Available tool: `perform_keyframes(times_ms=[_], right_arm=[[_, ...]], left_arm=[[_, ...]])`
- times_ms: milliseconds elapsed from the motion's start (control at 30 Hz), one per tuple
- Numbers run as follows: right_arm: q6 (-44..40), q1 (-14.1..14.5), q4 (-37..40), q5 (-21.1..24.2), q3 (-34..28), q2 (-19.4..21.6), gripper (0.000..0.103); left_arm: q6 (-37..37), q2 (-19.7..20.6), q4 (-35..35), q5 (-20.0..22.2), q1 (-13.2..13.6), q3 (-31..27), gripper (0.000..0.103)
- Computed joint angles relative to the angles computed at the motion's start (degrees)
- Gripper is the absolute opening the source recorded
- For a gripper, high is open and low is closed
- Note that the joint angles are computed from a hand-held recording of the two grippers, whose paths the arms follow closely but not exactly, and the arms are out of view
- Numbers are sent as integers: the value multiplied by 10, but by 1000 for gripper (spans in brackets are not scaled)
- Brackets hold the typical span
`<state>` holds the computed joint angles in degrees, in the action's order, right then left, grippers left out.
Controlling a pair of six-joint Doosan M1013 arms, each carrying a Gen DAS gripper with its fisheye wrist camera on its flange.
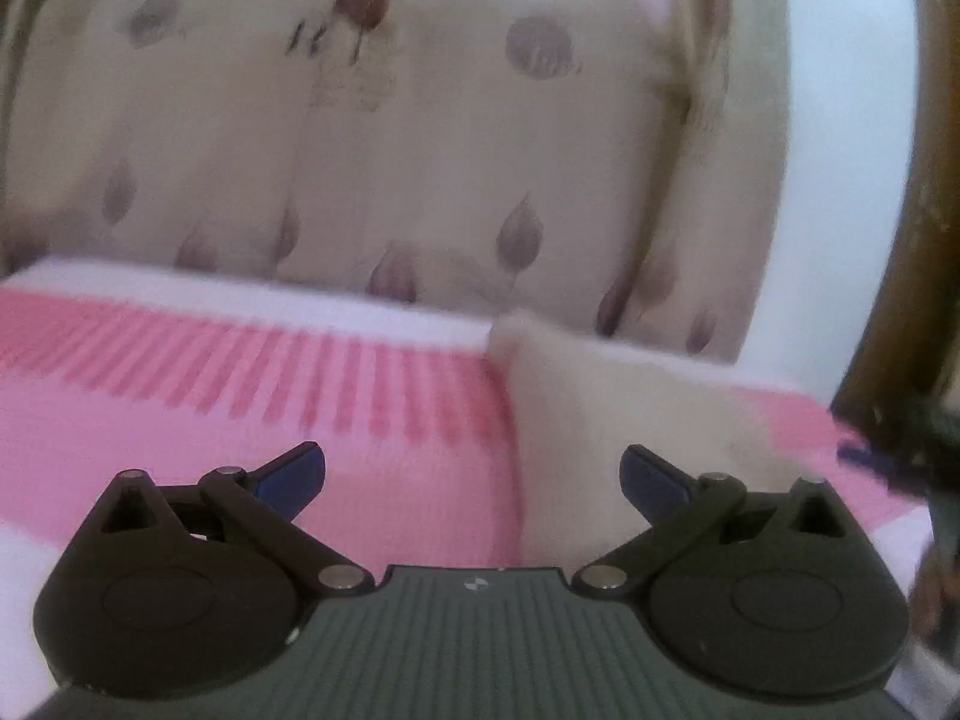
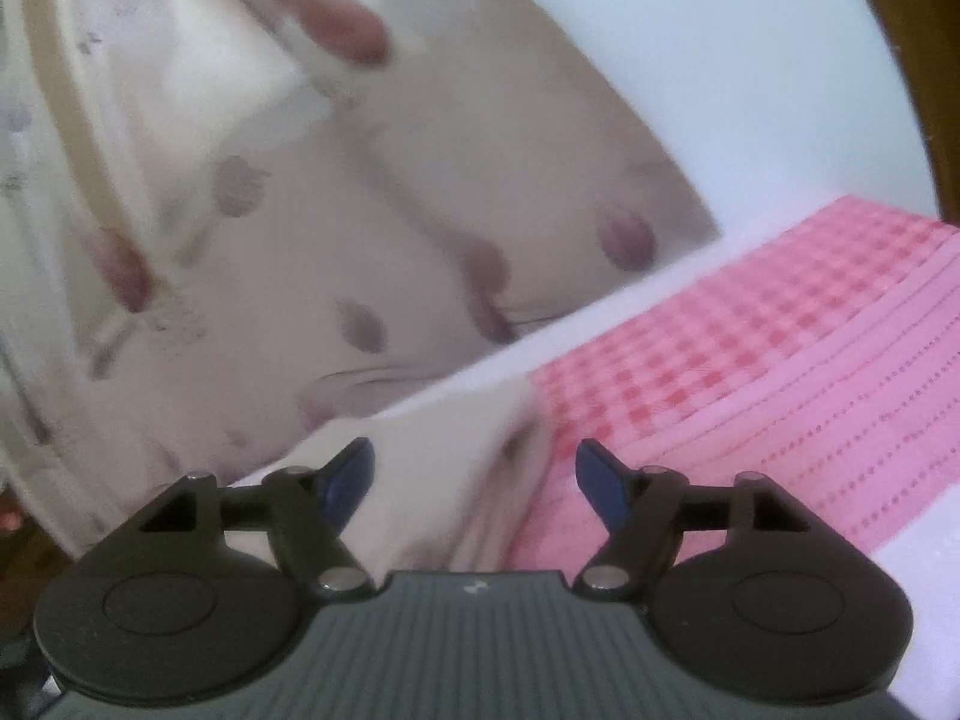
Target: Fold small clothes
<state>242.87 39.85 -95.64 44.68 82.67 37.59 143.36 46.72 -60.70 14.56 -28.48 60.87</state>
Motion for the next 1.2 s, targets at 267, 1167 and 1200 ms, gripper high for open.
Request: perform_keyframes(times_ms=[267, 1167, 1200], right_arm=[[-204, 21, 121, -27, -49, 19, 30], [-760, -71, 474, 5, -336, 153, 26], [-782, -71, 471, 11, -344, 159, 26]], left_arm=[[45, 74, 12, 80, -12, -114, 93], [-33, 68, 52, 43, -14, -83, 103], [-31, 68, 52, 44, -15, -83, 103]])
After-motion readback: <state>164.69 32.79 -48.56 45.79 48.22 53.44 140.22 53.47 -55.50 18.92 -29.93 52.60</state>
